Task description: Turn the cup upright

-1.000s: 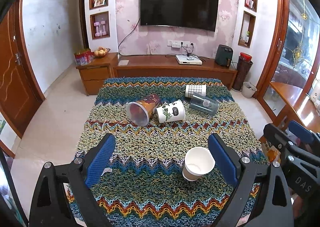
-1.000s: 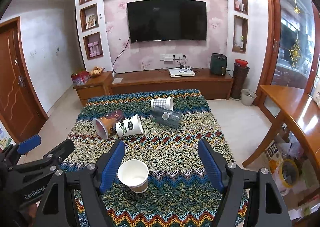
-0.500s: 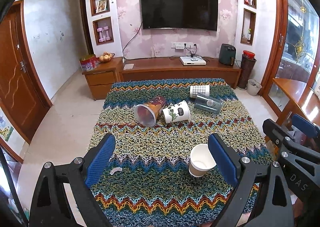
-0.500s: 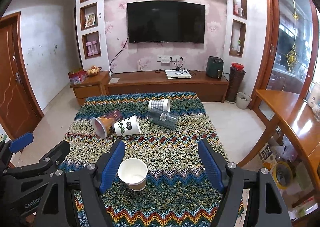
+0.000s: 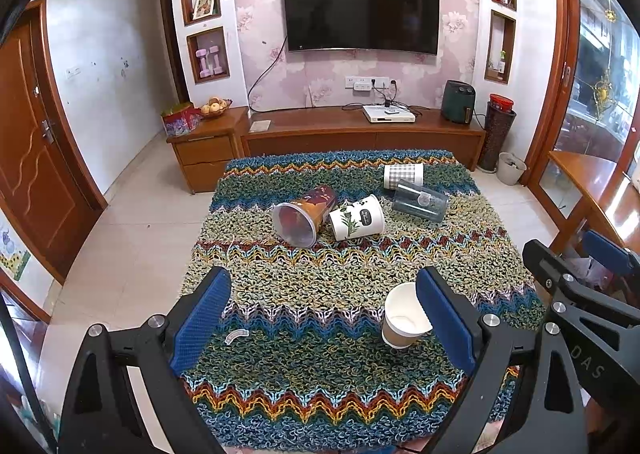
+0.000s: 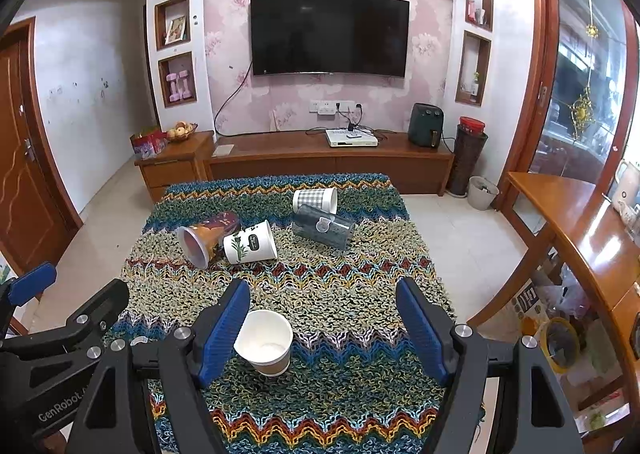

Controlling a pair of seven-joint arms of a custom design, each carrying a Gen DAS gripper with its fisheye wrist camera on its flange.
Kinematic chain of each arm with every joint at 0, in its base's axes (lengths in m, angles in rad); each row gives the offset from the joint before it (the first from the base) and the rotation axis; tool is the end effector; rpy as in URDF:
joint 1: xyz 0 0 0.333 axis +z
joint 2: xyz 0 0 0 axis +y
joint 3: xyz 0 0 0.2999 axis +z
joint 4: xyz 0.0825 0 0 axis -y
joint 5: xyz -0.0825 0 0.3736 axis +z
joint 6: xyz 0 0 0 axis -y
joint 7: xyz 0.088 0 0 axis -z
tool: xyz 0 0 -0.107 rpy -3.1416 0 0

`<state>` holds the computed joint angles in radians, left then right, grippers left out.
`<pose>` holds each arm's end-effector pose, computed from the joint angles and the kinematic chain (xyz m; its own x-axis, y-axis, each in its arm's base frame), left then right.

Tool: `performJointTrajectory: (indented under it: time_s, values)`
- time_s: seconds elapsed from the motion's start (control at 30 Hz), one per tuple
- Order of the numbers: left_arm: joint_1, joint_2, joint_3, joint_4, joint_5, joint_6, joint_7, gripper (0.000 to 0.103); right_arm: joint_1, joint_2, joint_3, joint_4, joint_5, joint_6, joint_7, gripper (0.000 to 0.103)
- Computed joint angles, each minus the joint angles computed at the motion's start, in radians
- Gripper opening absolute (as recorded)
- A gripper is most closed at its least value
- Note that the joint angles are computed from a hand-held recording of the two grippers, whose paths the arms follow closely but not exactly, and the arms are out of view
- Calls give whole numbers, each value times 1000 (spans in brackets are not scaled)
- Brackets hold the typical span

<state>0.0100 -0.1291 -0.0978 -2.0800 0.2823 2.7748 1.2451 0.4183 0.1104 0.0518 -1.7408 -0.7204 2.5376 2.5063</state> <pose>0.5551 -0.0636 0.5688 0.0284 -0.9990 -0.0338 -0.6662 0.0063 -0.7458 0.5606 0.2917 0.5682 -0.0182 -0.9997 0.0191 -0.6402 -0.0031 -0.7682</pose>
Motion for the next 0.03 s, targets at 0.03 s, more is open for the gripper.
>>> performJointTrajectory:
  time_s: [0.03]
  values:
    - [-1,2,0,4,-3,-11,2,95,-1,0,1,0,9,0,-6,76]
